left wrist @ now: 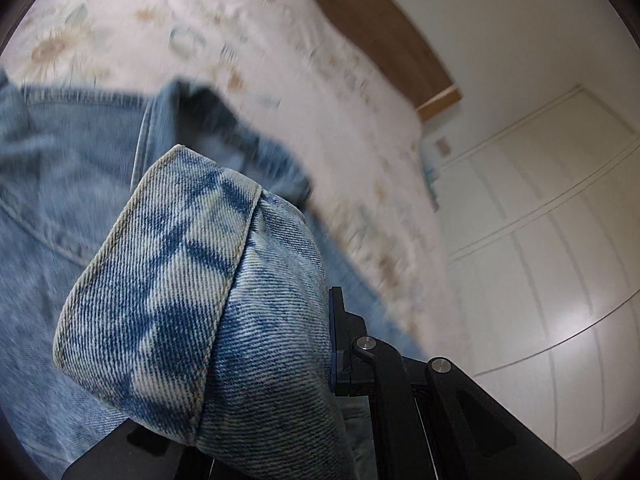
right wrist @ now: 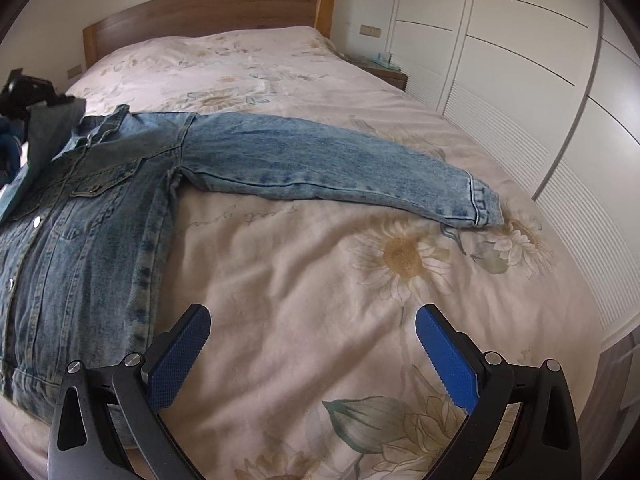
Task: Fold large clothes
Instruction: 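Lift the held sleeve and fold it across the jacket body with the left tool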
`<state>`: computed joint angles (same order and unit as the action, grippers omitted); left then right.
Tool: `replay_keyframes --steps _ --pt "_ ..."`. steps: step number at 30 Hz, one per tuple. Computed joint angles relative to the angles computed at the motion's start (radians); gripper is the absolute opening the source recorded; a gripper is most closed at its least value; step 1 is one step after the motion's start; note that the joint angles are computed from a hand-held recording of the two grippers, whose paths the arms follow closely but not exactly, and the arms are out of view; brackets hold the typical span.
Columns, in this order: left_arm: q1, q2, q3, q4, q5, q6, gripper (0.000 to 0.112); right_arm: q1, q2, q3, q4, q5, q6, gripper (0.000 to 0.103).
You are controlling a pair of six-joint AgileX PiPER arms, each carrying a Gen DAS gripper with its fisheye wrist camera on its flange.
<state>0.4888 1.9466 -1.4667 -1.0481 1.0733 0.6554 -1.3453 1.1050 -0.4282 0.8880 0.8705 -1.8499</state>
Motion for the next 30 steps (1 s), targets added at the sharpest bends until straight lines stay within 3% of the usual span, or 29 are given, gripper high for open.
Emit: replay_keyframes --steps 5,7,10,16,19,25,30 --pt "-0.045 0.002 0.110 0.076 -0.075 0.030 0.005 0.005 -0.001 0.005 -0.002 -0.012 -0.004 0.103" --pt "-0.044 0.018 0.086 0.095 -0.041 0.017 0.024 0.010 -0.007 0.007 -0.003 -0.012 -0.002 0.103" --pt "-0.090 -0.009 0.041 0.189 -0.081 -0.004 0.042 0.016 -0.024 0.012 -0.007 -0.005 0.008 0.103" --pt "-0.181 -0.074 0.070 0.290 -0.151 0.022 0.054 0.009 -0.082 0.024 -0.025 0.040 0.020 0.103" --pt "-0.231 -0.064 0.080 0.294 -0.179 0.022 0.058 -0.003 -0.110 0.028 -0.034 0.062 0.015 0.103" --pt "-0.270 -0.093 0.078 0.293 -0.145 0.067 0.058 -0.002 -0.159 0.020 -0.047 0.104 0.045 0.103" --pt "-0.265 -0.122 0.086 0.258 -0.118 0.132 0.058 0.072 -0.233 0.020 -0.067 0.124 0.131 0.103"
